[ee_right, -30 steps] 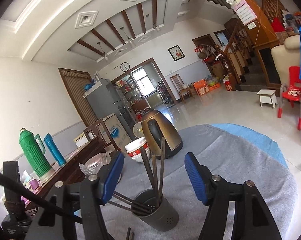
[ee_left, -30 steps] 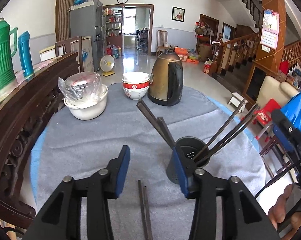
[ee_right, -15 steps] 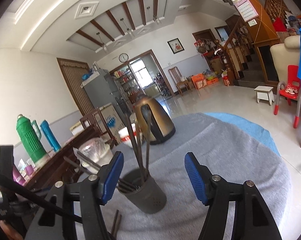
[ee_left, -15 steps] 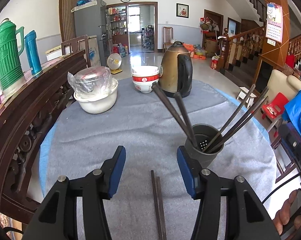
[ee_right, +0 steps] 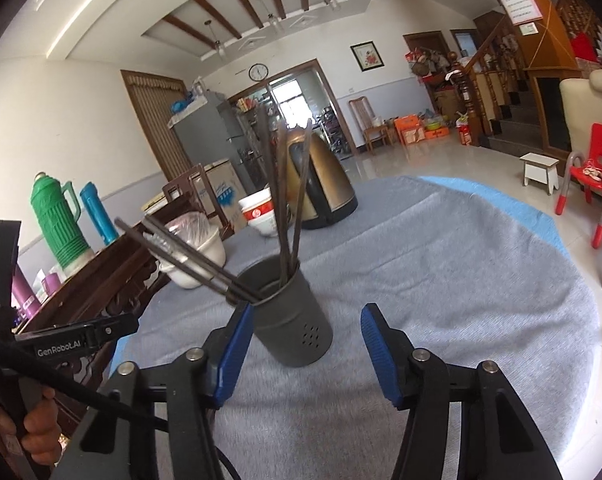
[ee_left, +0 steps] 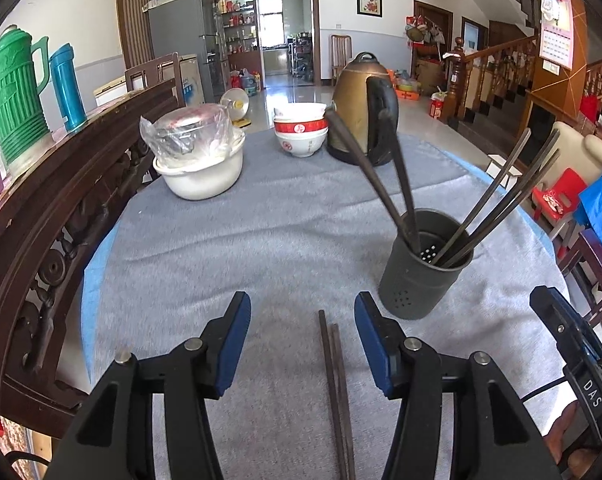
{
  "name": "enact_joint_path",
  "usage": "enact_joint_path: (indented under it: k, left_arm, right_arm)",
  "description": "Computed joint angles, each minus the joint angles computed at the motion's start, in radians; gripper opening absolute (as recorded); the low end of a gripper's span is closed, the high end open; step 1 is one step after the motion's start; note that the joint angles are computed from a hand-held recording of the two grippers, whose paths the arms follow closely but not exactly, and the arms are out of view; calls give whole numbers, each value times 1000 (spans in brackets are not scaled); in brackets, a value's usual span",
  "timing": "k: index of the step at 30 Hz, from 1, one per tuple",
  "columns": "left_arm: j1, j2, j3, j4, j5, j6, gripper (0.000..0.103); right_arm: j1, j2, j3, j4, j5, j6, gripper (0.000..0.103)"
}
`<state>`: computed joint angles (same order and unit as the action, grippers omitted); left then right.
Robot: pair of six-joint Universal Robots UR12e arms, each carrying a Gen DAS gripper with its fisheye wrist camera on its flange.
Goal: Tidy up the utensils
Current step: 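Move the open right gripper back toward the loose chopsticks on the cloth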
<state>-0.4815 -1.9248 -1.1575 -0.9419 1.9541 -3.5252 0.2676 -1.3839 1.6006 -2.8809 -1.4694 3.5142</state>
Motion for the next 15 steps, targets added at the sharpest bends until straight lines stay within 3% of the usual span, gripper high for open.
enact_joint_path:
  k: [10,15]
  left_arm:
    - [7,5,-22,-48,24,-2,57]
    - [6,6,-36,-72,50,2,57]
  right_arm:
    - [-5,21,-3,75,98,14,60]
    - [-12,30,10,68,141,33,60]
